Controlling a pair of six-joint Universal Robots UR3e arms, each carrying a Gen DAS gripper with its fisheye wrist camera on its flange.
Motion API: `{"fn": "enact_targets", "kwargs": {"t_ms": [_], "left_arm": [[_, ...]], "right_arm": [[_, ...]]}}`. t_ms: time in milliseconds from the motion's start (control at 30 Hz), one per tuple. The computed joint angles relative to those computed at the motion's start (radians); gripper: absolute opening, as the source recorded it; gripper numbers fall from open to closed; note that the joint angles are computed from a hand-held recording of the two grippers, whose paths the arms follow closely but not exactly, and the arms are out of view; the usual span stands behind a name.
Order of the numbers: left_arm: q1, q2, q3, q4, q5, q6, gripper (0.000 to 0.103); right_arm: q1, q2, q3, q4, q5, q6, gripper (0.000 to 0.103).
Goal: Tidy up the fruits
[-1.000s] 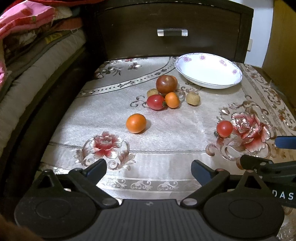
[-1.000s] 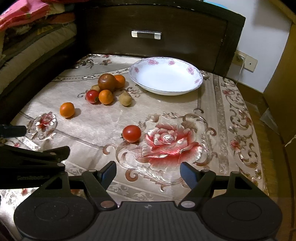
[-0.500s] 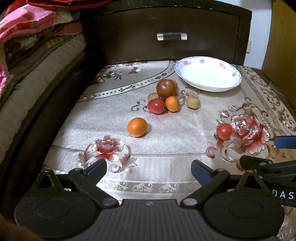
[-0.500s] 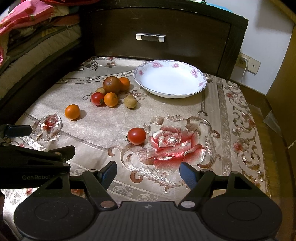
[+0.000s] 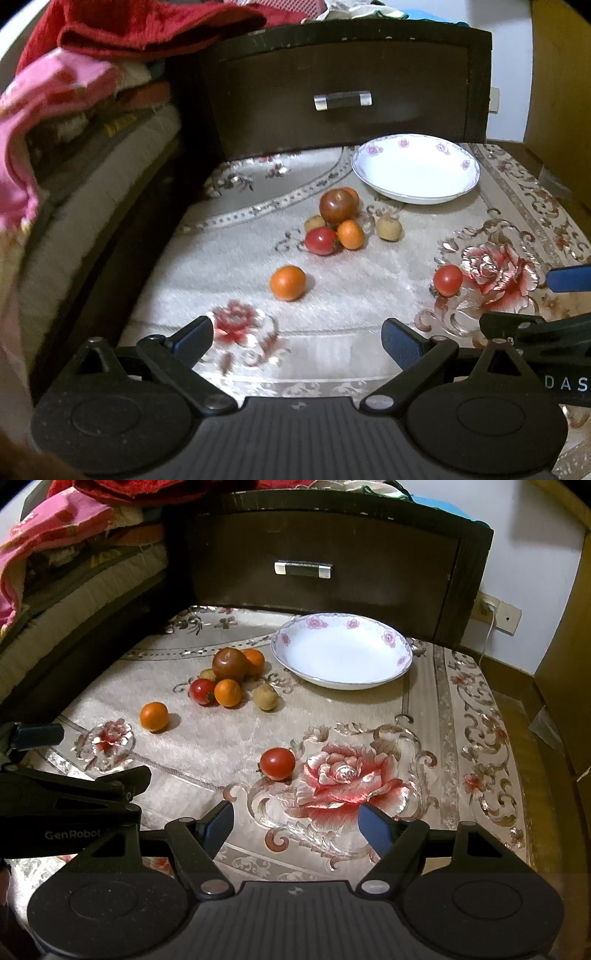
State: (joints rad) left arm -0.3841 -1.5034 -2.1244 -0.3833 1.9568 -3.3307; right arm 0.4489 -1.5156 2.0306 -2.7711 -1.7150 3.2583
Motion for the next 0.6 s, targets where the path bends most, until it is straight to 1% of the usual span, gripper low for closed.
{"fn": "enact_targets", "kwargs": {"t_ms": [33,100,200,233,300,333,367,467,533,600], "left_arm": [[0.001,0.005,0.008,-0.007,0.007,0.011,0.102],[0.017,0.015,-0.005,0.037,0.005,0.066,0.102],[0.081,0.021,-0.016,0.078,-0.067,0.174,0.103],[0.099,0.016,-0.012,0.077,-0.085,0.201,0.103],[0.122,0.0,-0.009,0.083,-0.109,0.239,0.103],[0.132,-0.009,-0.01,0.09,-0.12,0.254,0.103],[0.142,-0.023,-0.008,0.097,-0.131,0.264,0.103],[0.177,-0.069,0.008,0.114,-0.178,0.283,0.102],[0.197,-0.106,0.026,0.128,-0.201,0.291,0.096],[0.212,-0.141,0.046,0.132,-0.212,0.295,0.095]], "right_arm": [[-0.001,-0.002,-0.006,0.007,0.006,-0.004,0.071],[-0.002,-0.001,-0.026,0.018,0.021,-0.012,0.069],[-0.003,0.021,-0.06,0.015,0.036,-0.04,0.068],[-0.004,0.033,-0.07,0.008,0.04,-0.054,0.066],[-0.012,0.06,-0.09,0.004,0.051,-0.074,0.065],[-0.019,0.076,-0.101,0.005,0.059,-0.082,0.065],[-0.03,0.092,-0.114,0.009,0.074,-0.093,0.063],[-0.066,0.127,-0.141,0.022,0.122,-0.126,0.053],[-0.094,0.148,-0.162,0.029,0.153,-0.142,0.049],[-0.122,0.175,-0.188,0.029,0.174,-0.163,0.048]]}}
